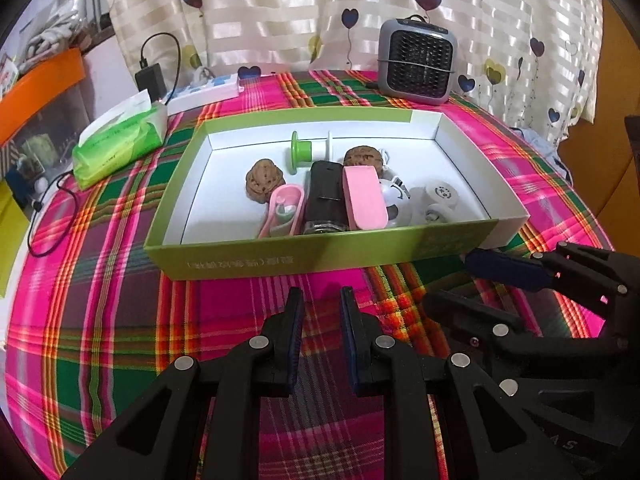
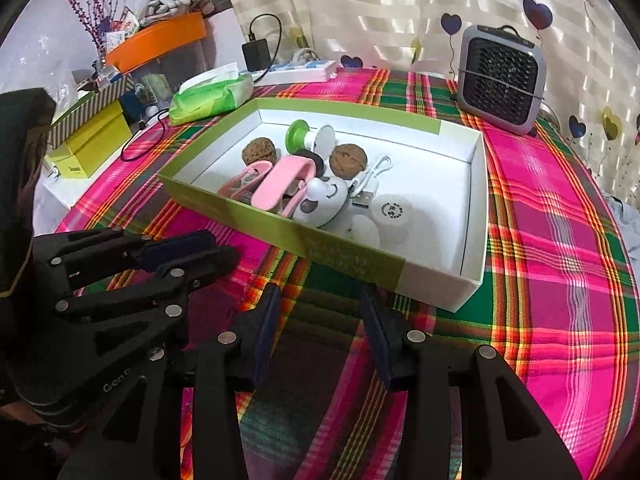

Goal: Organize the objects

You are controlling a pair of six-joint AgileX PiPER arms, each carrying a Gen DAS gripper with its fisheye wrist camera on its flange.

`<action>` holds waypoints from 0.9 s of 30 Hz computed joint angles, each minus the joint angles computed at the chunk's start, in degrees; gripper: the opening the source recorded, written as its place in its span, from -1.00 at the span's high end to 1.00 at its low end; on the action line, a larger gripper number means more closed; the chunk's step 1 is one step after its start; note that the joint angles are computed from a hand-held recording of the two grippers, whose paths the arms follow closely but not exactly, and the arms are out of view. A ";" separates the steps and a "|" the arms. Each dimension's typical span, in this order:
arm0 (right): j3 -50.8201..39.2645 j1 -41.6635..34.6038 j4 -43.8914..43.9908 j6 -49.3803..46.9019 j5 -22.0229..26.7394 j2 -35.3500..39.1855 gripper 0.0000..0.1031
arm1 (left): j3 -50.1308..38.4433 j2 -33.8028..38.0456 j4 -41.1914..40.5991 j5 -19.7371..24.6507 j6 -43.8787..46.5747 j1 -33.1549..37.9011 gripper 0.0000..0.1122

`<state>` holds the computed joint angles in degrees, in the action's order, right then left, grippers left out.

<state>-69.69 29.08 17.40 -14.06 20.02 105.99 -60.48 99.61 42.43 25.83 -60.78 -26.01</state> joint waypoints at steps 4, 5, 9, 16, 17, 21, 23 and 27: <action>-0.31 0.08 -0.37 0.57 -0.03 0.31 0.17 | 0.07 0.07 0.39 -0.26 -0.43 0.16 0.70; -0.39 0.12 -0.70 0.94 -0.04 0.38 0.17 | 0.06 0.08 0.34 -0.30 -0.41 0.18 0.70; -0.51 0.27 -1.59 1.83 -0.03 0.45 0.17 | 0.08 0.07 0.35 -0.32 -0.35 0.21 0.69; -0.81 1.12 -6.71 6.32 -0.06 0.59 0.16 | 0.16 -0.01 -0.04 -0.67 -0.05 0.48 0.69; -0.76 1.13 -6.66 6.30 -0.07 0.55 0.16 | 0.11 0.02 -0.02 -0.61 -0.08 0.44 0.69; -0.74 1.18 -6.80 6.47 -0.05 0.50 0.16 | 0.20 -0.02 0.01 -0.70 -0.13 0.46 0.69; -0.74 1.16 -6.76 6.42 -0.05 0.50 0.16 | 0.19 0.00 0.05 -0.67 -0.20 0.42 0.69; -0.75 1.15 -6.73 6.39 -0.04 0.51 0.16 | 0.21 0.00 0.08 -0.69 -0.25 0.41 0.69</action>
